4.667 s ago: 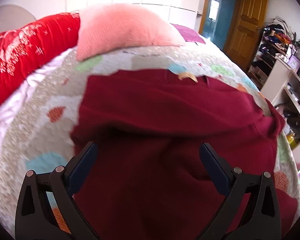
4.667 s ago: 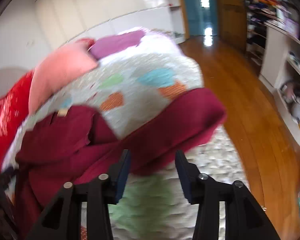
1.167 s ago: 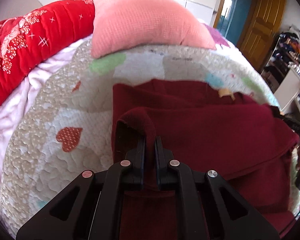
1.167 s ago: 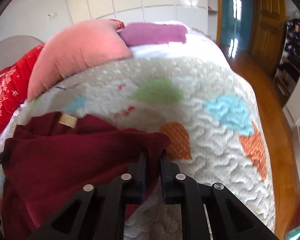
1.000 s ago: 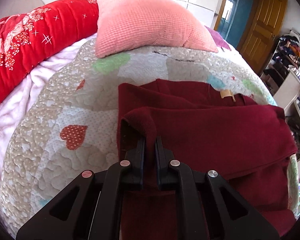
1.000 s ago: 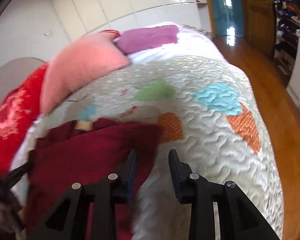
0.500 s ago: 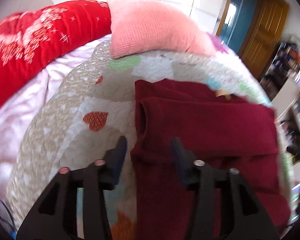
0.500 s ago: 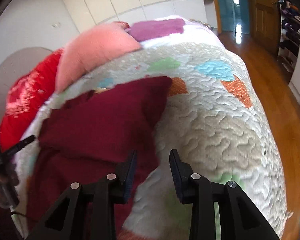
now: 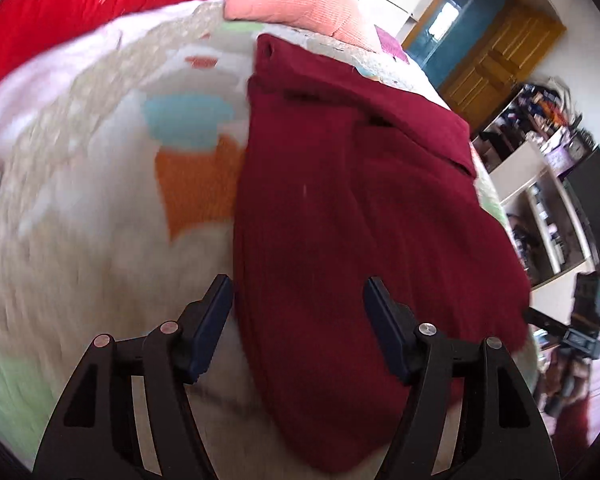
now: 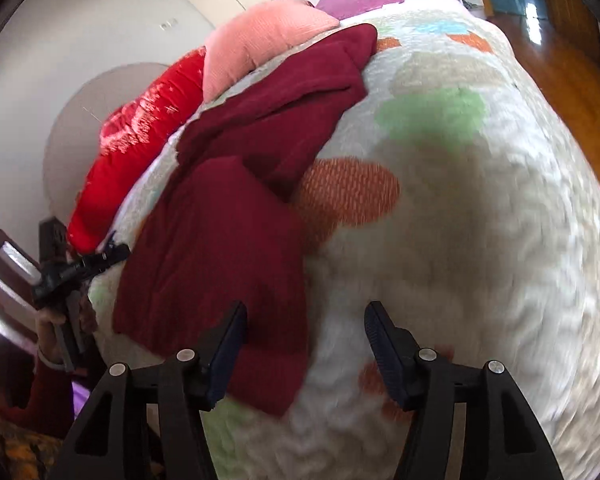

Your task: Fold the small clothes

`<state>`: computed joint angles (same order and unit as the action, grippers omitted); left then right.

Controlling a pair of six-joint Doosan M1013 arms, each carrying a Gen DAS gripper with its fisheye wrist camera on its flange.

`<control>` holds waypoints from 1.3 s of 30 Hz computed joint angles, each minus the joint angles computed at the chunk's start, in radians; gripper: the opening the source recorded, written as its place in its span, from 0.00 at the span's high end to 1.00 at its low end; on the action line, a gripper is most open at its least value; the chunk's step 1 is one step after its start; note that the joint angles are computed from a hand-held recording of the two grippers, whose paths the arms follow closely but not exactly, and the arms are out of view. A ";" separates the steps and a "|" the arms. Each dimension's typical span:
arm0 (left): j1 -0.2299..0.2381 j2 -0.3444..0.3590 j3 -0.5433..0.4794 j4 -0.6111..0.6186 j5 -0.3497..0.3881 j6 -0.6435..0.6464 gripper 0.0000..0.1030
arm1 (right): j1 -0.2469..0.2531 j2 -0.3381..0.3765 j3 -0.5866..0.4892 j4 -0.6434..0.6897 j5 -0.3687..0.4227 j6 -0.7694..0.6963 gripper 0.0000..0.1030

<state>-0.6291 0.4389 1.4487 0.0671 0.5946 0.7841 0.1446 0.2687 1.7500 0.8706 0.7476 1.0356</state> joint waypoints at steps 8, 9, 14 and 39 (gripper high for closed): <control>-0.032 -0.024 0.042 -0.026 -0.007 -0.016 0.34 | -0.014 -0.015 0.059 0.178 0.006 -0.109 0.38; -0.033 -0.021 0.040 -0.045 -0.010 -0.007 0.34 | -0.016 -0.014 0.057 0.187 0.014 -0.118 0.38; -0.058 -0.001 0.015 0.071 0.047 -0.107 0.32 | -0.004 -0.002 0.052 0.208 0.012 -0.139 0.37; -0.034 -0.071 0.078 0.006 -0.034 0.054 0.90 | 0.026 -0.013 0.045 0.416 0.346 -0.347 0.91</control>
